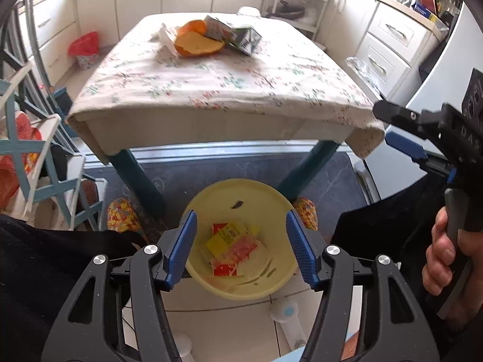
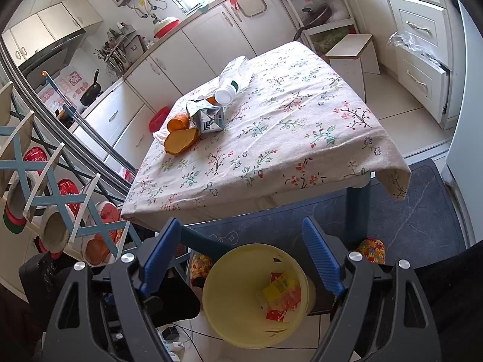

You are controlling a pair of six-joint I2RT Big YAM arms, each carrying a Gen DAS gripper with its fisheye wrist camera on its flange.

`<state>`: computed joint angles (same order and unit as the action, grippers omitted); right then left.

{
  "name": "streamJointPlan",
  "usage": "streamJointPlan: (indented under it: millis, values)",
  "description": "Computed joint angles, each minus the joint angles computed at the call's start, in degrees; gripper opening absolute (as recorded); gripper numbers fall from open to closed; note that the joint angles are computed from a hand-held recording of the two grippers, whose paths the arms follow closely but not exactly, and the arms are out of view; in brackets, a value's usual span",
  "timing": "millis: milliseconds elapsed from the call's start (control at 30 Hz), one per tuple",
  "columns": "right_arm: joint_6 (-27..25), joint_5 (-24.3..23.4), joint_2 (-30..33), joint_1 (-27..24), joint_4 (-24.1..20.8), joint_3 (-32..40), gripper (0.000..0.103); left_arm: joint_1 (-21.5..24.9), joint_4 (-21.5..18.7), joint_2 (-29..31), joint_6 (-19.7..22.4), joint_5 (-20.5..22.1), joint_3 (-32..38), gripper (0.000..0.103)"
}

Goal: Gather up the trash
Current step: 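Lower the left tool over the basin and release the yellow wrapper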

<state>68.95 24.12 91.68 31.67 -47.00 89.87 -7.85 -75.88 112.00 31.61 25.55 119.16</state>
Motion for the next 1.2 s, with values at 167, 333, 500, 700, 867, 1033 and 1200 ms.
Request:
streamJointPlan:
  millis: [167,333,500,700,867,1033,1200]
  values:
    - [-0.08,0.0,-0.02,0.02,0.0,0.03,0.08,0.19,5.85,-2.09,-1.82,-0.53,-2.66,0.062]
    - [-0.13,0.26,-0.11,0.13,0.02,0.15,0.081,0.55,11.53,-4.14,-3.73,-1.0,-5.28,0.07]
    - [-0.22,0.18,0.06,0.13,-0.28,0.48,0.081,0.89,14.96,-4.85,-5.94,-1.22,-6.16,0.075]
    - [-0.91,0.21,0.84,0.23,-0.96,1.5,0.082,1.14,15.98,-4.61,-7.67,-1.29,-5.77,0.079]
    - [-2.6,0.41,2.28,0.3,-2.12,3.59,0.082,1.11,16.35,-4.21,-8.44,-1.17,-5.16,0.081]
    - [-4.78,0.63,3.59,0.0,-2.99,5.7,0.084,1.18,16.12,-3.13,-9.36,-0.9,-2.95,0.082]
    - [-8.08,-0.16,5.74,-0.88,-4.0,9.21,0.084,0.95,14.32,0.4,-10.42,-1.11,3.54,0.083]
